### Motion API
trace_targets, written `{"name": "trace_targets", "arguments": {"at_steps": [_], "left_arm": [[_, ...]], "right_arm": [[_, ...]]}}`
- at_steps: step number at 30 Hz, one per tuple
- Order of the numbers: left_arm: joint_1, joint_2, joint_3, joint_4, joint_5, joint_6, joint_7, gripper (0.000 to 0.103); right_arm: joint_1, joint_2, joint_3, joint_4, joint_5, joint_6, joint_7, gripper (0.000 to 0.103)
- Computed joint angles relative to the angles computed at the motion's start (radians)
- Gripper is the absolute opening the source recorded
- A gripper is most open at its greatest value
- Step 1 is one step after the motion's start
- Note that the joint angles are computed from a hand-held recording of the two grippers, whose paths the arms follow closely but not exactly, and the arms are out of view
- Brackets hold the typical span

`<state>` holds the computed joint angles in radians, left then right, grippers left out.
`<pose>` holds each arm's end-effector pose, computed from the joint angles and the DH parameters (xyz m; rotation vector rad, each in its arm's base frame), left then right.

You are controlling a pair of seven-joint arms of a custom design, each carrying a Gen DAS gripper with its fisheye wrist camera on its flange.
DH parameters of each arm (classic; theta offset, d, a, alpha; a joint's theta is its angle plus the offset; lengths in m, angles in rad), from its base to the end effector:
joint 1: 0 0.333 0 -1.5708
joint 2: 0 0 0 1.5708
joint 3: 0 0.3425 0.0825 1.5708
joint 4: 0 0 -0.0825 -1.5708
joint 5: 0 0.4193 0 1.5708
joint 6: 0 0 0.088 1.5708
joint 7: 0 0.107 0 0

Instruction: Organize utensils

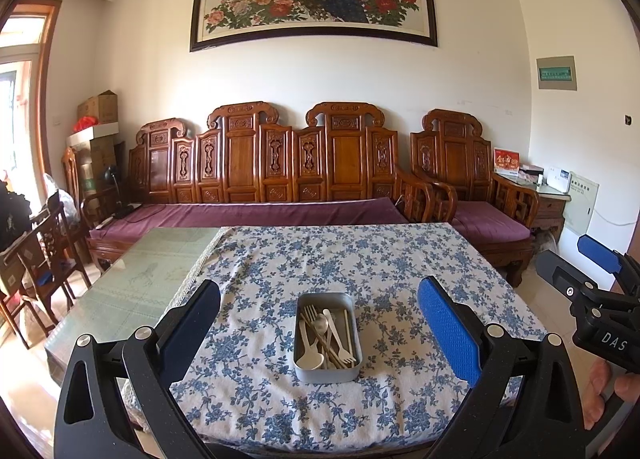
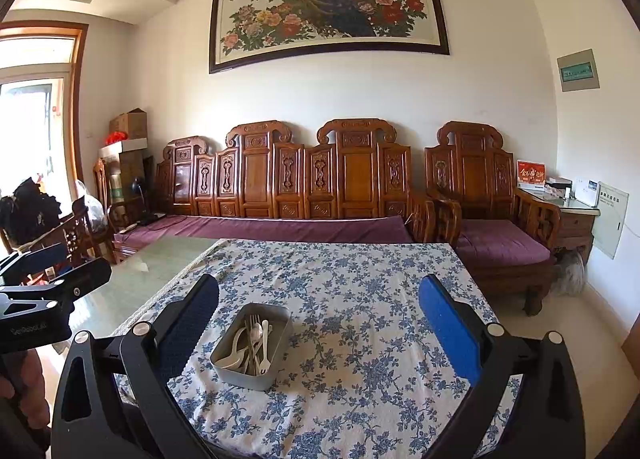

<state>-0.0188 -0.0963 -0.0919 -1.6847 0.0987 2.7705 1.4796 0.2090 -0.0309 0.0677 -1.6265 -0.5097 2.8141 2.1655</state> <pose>0.5978 -0.0746 0.7973 -1.4231 1.5620 -1.0262 0.5933 0.1943 0.7893 -1.4502 1.3718 -0.9426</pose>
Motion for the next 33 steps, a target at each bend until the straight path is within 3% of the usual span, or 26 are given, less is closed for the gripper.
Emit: {"name": "trace_targets", "arguments": {"at_steps": [33], "left_arm": [[-0.004, -0.007, 0.001, -0.01, -0.011, 0.008, 0.013, 0.095]], "right_arm": [[0.01, 0.006, 0.0, 0.012, -0.011, -0.011, 0.015, 0.101]]}}
